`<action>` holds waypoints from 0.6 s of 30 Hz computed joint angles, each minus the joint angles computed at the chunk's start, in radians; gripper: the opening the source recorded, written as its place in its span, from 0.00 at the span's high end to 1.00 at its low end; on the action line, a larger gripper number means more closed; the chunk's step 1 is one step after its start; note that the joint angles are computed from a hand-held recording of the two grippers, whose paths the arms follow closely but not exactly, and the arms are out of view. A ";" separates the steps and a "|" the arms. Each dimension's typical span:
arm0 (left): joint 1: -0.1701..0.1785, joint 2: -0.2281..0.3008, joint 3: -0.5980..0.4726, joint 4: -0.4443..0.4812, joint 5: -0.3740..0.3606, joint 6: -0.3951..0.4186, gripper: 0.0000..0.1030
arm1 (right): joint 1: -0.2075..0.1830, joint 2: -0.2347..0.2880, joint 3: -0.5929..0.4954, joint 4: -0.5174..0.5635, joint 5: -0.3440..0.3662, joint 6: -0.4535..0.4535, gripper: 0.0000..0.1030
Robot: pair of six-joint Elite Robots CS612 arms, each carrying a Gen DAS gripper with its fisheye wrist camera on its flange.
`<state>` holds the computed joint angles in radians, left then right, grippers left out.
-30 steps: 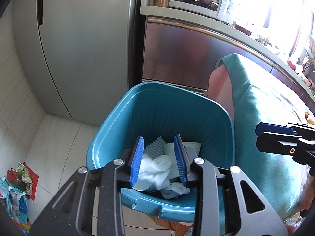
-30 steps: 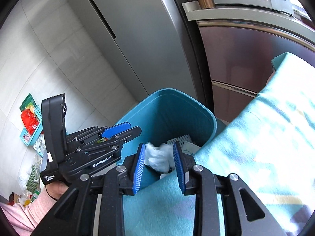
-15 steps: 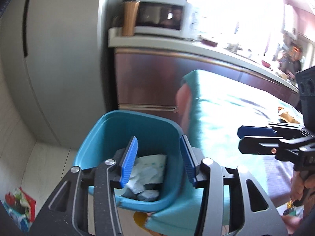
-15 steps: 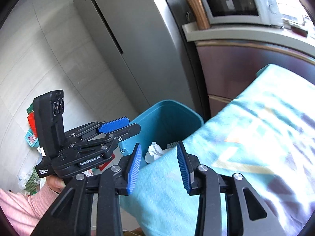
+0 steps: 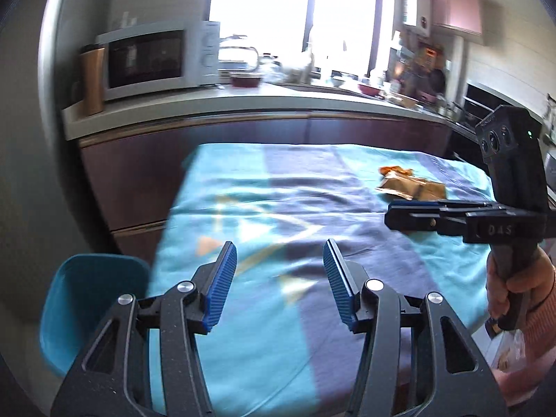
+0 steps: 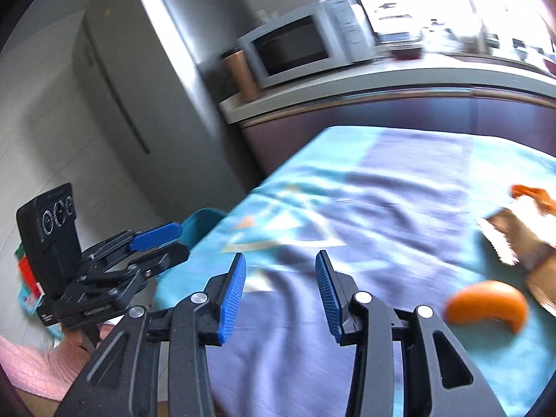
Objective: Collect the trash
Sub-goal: 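Move both open tools back over the gold wrappers on the table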
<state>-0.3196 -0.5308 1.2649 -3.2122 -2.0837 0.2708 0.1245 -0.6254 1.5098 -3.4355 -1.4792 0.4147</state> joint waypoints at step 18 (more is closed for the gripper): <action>-0.157 0.020 -0.075 0.157 -0.026 0.205 0.50 | -0.114 -0.088 0.292 -0.152 -0.256 0.238 0.61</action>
